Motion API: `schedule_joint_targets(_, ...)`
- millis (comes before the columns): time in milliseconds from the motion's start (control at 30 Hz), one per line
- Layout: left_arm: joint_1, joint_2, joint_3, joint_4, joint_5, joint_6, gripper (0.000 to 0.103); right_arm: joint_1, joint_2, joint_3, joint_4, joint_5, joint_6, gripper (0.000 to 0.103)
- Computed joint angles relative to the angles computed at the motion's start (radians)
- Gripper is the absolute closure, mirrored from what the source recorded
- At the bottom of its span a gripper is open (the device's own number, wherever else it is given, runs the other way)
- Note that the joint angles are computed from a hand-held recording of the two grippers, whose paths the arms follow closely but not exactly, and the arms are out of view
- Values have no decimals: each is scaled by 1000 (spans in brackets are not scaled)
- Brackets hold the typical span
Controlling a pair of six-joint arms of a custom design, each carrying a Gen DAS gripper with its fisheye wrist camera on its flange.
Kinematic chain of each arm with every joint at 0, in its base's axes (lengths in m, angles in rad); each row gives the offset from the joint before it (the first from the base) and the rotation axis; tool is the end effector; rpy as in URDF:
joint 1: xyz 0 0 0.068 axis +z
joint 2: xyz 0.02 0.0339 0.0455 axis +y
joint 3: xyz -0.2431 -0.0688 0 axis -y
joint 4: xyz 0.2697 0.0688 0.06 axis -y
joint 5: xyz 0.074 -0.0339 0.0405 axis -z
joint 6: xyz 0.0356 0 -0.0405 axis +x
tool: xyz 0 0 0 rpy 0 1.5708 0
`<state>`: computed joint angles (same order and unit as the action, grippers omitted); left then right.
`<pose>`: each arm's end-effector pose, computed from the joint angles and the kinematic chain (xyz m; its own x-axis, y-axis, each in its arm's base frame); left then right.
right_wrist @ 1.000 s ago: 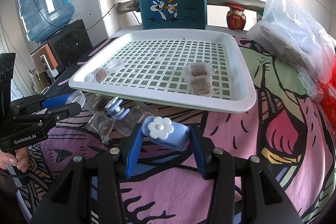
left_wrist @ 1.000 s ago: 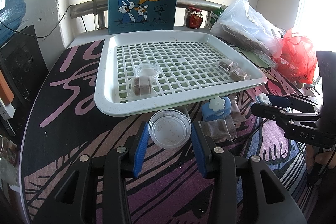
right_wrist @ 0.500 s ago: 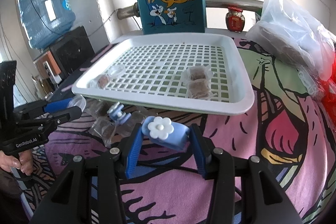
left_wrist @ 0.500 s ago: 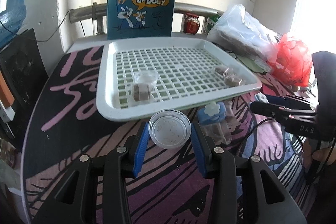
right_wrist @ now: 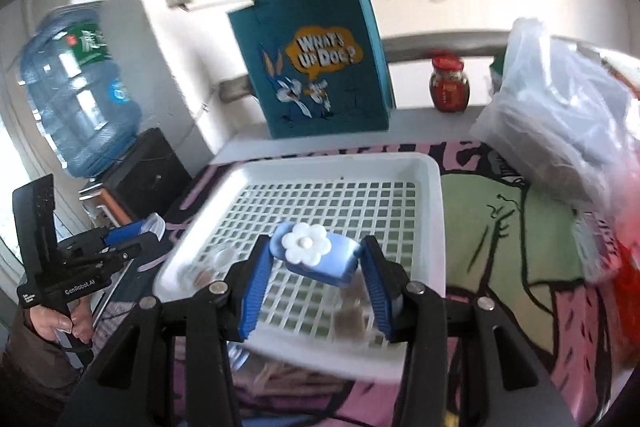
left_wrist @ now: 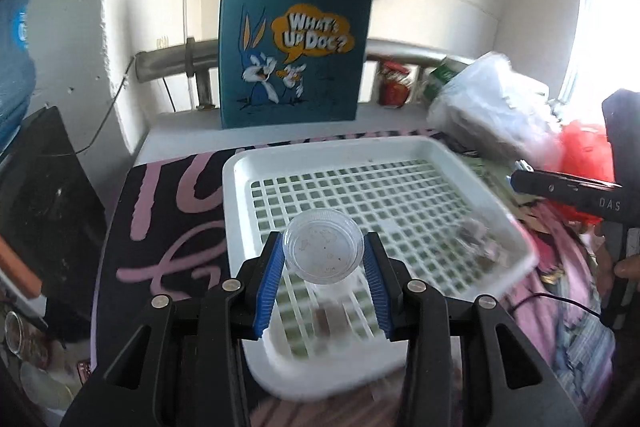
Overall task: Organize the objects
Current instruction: 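Lower the clear lid onto the tray with the left tool while the right tool lowers the flower item, then withdraw both tools from the tray toward the remaining bags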
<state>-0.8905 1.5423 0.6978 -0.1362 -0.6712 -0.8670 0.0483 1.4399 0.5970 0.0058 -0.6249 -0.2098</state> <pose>0.2020 -0.2144 0.1101 -0.6364 -0.1627 -0.7540 -0.1454 0.9853 -0.0898 0.2800 0.0344 0.1167 -0.6359 -0.1998 -0.7454 -0.5755 0.7663 0.2855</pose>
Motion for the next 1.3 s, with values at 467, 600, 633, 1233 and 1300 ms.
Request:
schedule_joint_targets(467,184,299,165,78,208,-25,54,99,509,333,21,223,93,58)
schedule_joint_targets(600,154,184,73,136,180,-32,43,78,447,290,18,169,100,51)
schedule_joint_targets(633,139,140,47,141,157,-33,37,66,391,247,33,150,97,50)
schedule_joint_targets(1233,-342,-37,-56,-165,-161,-372,13,-266,-714,-298,-436,-233,-224,32)
schedule_joint_targets(1300,-349,25,-41,-143,-129,-386,13,-216,-708,-345,-407,-157,-237,32)
